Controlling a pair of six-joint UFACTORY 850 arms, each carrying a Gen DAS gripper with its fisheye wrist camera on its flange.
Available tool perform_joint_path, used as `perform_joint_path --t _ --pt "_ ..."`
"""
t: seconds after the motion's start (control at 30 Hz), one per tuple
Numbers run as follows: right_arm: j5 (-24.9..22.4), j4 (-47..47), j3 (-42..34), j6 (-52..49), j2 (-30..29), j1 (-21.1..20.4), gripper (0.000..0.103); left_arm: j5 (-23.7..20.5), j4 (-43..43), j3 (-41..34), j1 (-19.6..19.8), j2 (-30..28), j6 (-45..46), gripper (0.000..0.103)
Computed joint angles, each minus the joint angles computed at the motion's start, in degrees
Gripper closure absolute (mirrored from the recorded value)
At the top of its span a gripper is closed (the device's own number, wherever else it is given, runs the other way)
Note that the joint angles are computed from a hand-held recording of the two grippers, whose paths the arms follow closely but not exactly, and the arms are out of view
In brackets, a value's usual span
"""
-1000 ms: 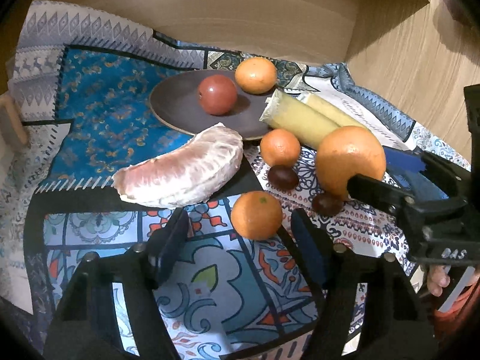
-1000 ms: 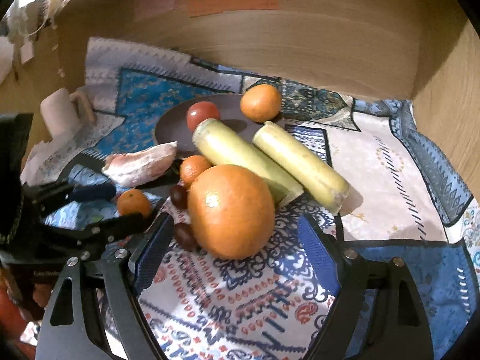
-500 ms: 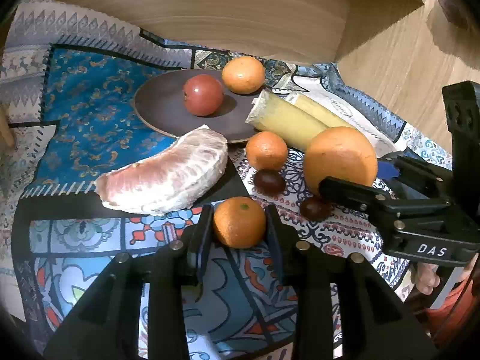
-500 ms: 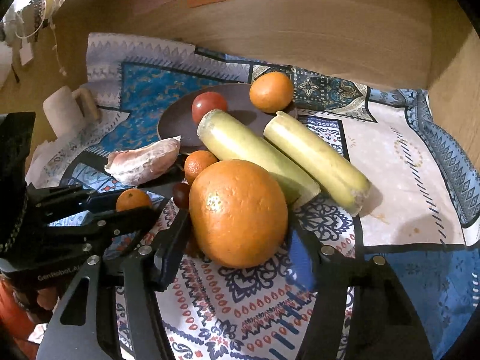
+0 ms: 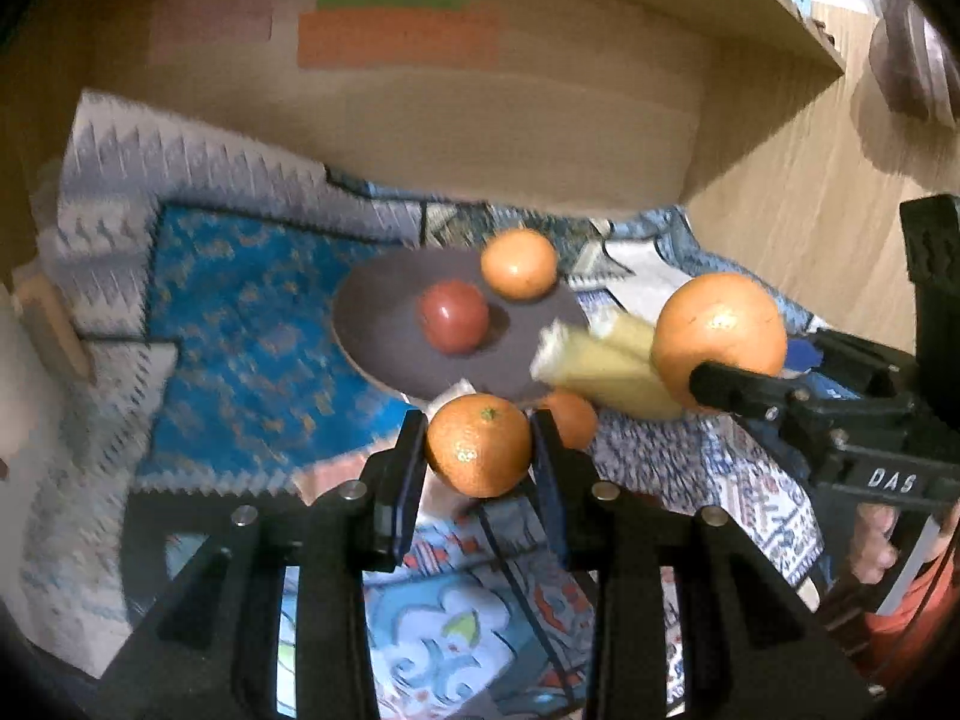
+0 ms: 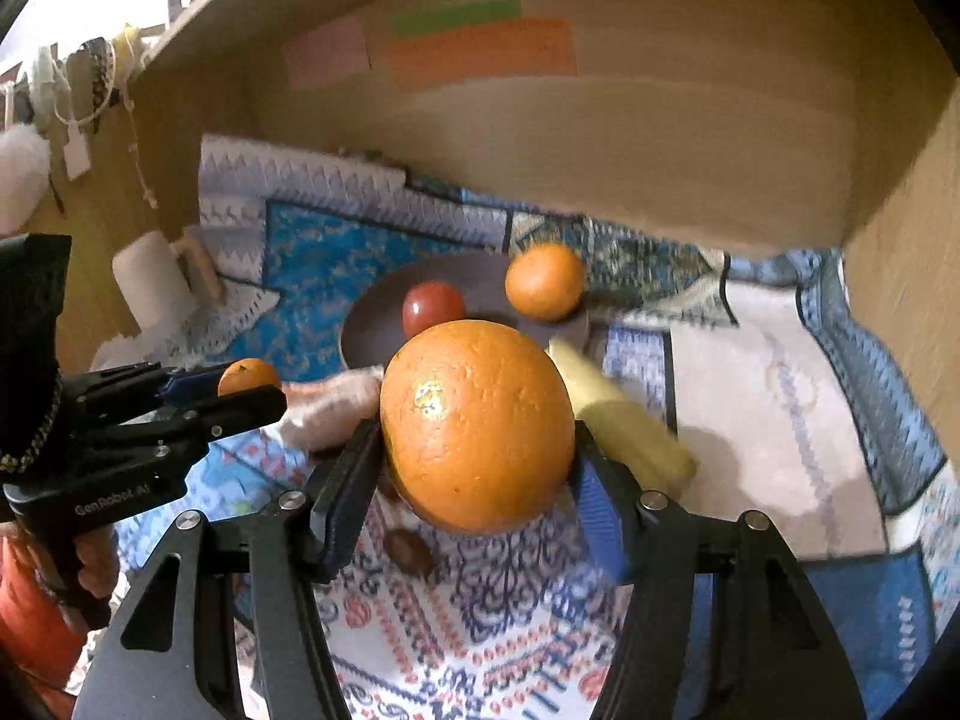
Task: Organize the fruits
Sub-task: 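Place the orange and mandarin onto the dark plate, opening both grippers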
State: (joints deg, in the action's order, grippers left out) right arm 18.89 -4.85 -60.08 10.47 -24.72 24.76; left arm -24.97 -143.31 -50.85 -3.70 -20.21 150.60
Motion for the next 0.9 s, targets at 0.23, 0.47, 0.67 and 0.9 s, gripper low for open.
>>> perform_joint_path --t 0.23,0.47,0.67,0.9 --pt "0.6 0.3 -3.7 -2.2 -0.5 -0.8 0.045 0.7 -3.9 -2.9 0.6 -0.1 3.5 0.069" --pt "-1.9 5.5 -9.6 -10.2 -3.8 -1.2 0.045 2.7 -7.1 -7.2 0.8 -2.1 6.1 0.069" --pt "-5.8 -2.2 -15.4 -4.0 -7.1 -2.2 0.045 5.3 -8.4 -11.0 0.6 -4.6 7.1 0.069" --pt "-9.6 -14.3 -21.4 6.3 -10.6 -3.0 0.045 9.3 -9.2 -16.9 0.4 -8.8 7.2 0.069"
